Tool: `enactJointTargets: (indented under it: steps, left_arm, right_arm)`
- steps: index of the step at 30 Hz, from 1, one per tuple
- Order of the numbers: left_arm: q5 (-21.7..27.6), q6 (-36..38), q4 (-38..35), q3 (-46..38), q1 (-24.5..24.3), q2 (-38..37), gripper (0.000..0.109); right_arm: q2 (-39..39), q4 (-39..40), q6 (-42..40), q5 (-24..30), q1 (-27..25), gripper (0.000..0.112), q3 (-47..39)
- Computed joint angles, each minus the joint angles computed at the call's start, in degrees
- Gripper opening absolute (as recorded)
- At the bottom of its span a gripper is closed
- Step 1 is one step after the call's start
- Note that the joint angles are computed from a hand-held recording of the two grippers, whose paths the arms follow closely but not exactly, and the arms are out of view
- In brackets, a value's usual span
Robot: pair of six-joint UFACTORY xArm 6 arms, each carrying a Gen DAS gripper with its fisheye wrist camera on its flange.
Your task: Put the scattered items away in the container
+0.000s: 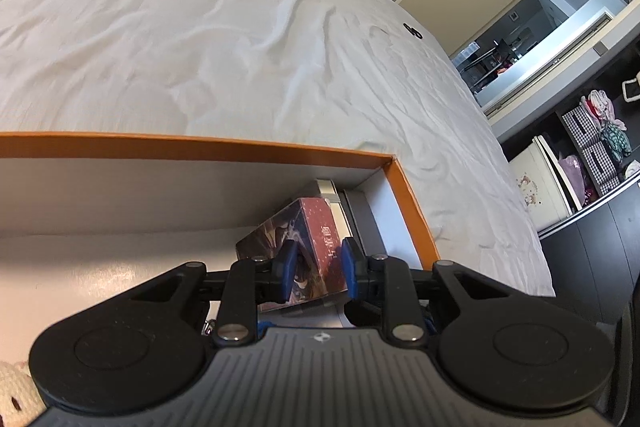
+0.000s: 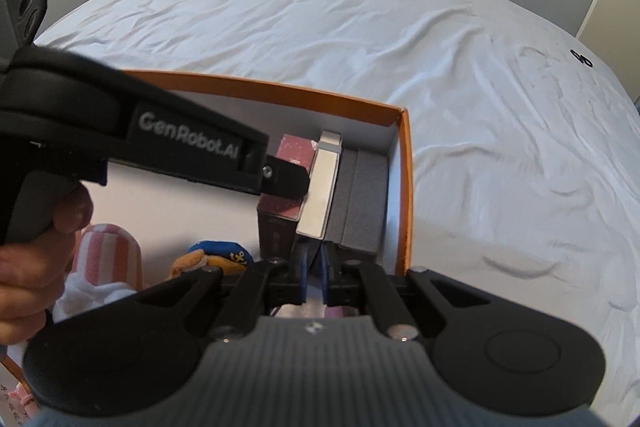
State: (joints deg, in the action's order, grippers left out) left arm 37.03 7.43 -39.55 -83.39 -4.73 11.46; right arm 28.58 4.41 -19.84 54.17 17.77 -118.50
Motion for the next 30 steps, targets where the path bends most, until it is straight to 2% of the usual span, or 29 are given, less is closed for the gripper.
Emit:
enactJointTargets:
  steps: [5, 9, 17, 23, 30]
  left_arm:
    - [0.09, -0.41, 0.77, -0.20, 0.08, -0.13, 0.028]
    - [0.42, -1.74, 1.22, -0.46, 0.14, -0.12, 0.028]
    - [1.12, -4.05, 2.75, -1.12, 0.51, 0.06, 0.028]
    - [1.22, -4.88, 1.98, -1.41, 0.72, 0.44, 0.028]
    - [0.88, -7.35, 3.13, -1.95, 0.47, 0.82, 0.028]
  right_arm:
    - [-0.25, 0.01, -0.09, 1.68, 0.04, 0.009, -0.61]
    - [-0.57, 0.82, 0.89, 3.15, -0.24, 0.020, -0.82]
    - [-1.18, -1.84, 6.17, -1.71, 0.68, 0.028, 1.94]
    - [-0.47, -2.79, 8.48, -1.75, 1.21, 0.032, 1.28]
    - [-2.80, -5.55, 16.82, -6.38, 1.53, 0.034, 5.79]
